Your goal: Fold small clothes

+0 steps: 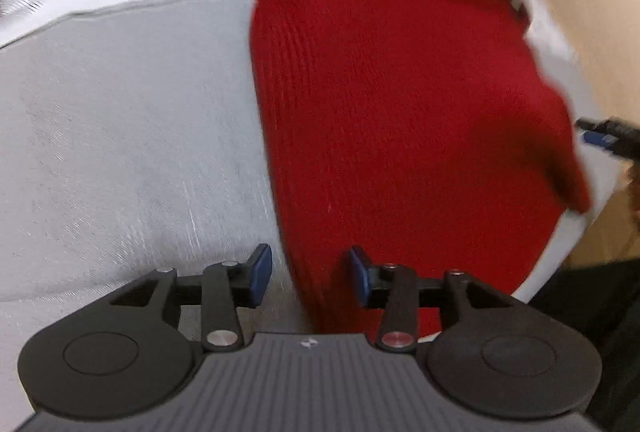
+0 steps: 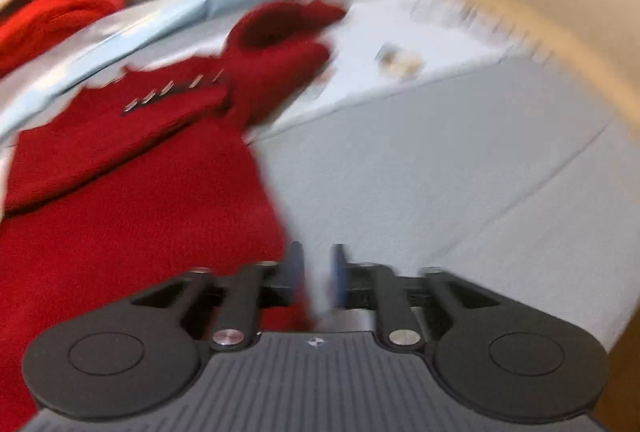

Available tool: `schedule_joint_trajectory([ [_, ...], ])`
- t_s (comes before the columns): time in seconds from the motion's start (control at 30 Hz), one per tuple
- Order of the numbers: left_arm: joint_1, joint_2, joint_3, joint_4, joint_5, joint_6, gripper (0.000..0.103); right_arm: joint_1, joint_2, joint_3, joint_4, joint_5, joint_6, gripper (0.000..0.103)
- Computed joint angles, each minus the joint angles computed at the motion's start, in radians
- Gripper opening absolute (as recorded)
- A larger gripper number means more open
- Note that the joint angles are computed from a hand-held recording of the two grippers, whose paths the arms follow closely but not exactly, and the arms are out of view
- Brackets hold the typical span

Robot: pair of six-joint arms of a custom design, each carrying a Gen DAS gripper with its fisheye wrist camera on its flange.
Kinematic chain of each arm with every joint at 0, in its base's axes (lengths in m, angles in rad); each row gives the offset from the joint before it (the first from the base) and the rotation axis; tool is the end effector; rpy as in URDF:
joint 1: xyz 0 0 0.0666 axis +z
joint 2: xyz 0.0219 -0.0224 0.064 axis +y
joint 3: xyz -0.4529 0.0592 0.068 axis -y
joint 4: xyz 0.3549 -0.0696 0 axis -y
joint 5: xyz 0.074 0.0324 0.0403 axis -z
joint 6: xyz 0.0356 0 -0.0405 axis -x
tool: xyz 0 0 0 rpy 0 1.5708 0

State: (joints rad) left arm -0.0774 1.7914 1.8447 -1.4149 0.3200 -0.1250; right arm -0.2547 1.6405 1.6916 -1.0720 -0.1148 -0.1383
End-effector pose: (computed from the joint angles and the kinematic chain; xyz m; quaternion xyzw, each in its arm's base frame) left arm 0.5614 -0.0552 0.4711 0.1157 0.9751 -0.1559 0.1068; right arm 0.5164 -0.1307 0.5024 0.1723 0.9454 0.0394 0.2738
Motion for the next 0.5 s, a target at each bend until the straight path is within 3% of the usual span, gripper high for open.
schedule_joint_trajectory([
  [0.03, -0.011, -0.003, -0.003, 0.012, -0.017, -0.018, 0.047, -0.006, 0.015, 0.016, -0.066, -0.034, 0.018, 0.06],
  [0.1, -0.021, -0.004, -0.001, 0.01, -0.001, -0.022, 0.042, -0.004, 0.03, 0.026, -0.138, -0.027, 0.065, 0.06],
  [0.13, -0.023, -0.006, -0.003, 0.007, 0.001, -0.028, 0.02, -0.001, 0.037, 0.028, -0.164, -0.019, 0.093, 0.06],
  [0.17, -0.027, -0.012, -0.011, 0.011, -0.005, -0.048, 0.012, 0.004, 0.042, 0.028, -0.178, -0.006, 0.115, 0.06],
  [0.23, -0.029, -0.029, -0.027, 0.026, -0.008, -0.08, 0.011, 0.011, 0.041, 0.018, -0.181, 0.016, 0.143, 0.059],
  [0.3, -0.015, -0.048, -0.024, 0.022, -0.007, -0.108, 0.01, 0.011, 0.038, 0.014, -0.165, 0.005, 0.15, 0.041],
  [0.33, -0.001, -0.059, -0.024, 0.022, 0.003, -0.11, 0.009, 0.009, 0.033, 0.011, -0.154, -0.003, 0.153, 0.02],
  [0.37, 0.014, -0.066, -0.021, 0.025, 0.011, -0.114, 0.009, 0.006, 0.023, 0.006, -0.132, -0.013, 0.146, 0.018],
  [0.43, 0.044, -0.089, -0.016, 0.037, 0.03, -0.128, 0.009, -0.006, -0.029, -0.028, 0.014, -0.035, 0.095, 0.017],
  [0.5, 0.073, -0.119, -0.032, 0.06, 0.051, -0.152, 0.008, -0.038, -0.083, -0.059, 0.157, -0.166, 0.022, 0.017],
])
